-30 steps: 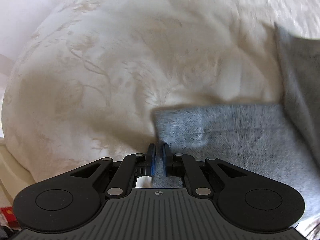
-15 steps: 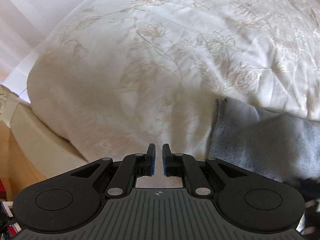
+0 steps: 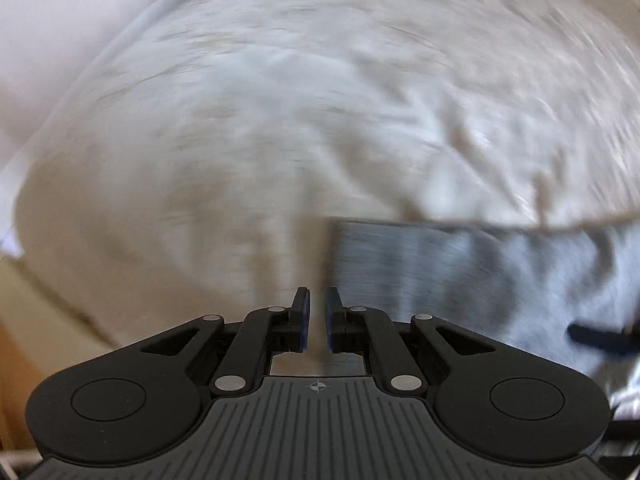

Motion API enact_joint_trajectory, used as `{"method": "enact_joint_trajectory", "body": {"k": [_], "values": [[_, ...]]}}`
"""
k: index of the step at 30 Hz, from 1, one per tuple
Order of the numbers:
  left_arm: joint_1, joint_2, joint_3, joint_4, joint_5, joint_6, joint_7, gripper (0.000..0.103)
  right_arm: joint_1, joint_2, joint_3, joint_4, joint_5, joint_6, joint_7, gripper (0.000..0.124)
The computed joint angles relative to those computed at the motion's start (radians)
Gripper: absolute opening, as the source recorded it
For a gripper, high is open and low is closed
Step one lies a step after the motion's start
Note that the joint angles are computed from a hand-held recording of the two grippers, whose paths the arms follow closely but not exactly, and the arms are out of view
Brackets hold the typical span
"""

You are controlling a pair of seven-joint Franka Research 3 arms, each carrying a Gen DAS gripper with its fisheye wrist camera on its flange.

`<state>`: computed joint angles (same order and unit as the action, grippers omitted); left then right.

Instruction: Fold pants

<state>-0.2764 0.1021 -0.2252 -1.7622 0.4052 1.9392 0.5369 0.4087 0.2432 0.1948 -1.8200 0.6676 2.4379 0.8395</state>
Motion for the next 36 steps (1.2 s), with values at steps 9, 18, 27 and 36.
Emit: {"method": "enact_joint_trajectory", "body": {"k": [9, 18, 27, 36], "values": [[-0.064, 0.212, 0.017, 0.163, 0.13, -0.142, 0.175, 0.01, -0.031, -0.072, -0.159, -0.179, -0.435, 0.067, 0.56, 0.023], [-0.057, 0.229, 0.033, 0.19, 0.116, -0.15, 0.213, 0.009, -0.137, -0.189, -0.17, -0.338, -0.479, 0.18, 0.938, 0.041], [-0.06, 0.236, 0.035, 0.208, 0.102, -0.169, 0.231, 0.009, -0.169, -0.144, -0.165, -0.33, -0.434, 0.205, 1.147, 0.052], [-0.044, 0.229, 0.039, 0.201, 0.074, -0.152, 0.221, 0.009, -0.18, -0.175, -0.178, -0.335, -0.475, 0.186, 1.208, 0.003]]}}
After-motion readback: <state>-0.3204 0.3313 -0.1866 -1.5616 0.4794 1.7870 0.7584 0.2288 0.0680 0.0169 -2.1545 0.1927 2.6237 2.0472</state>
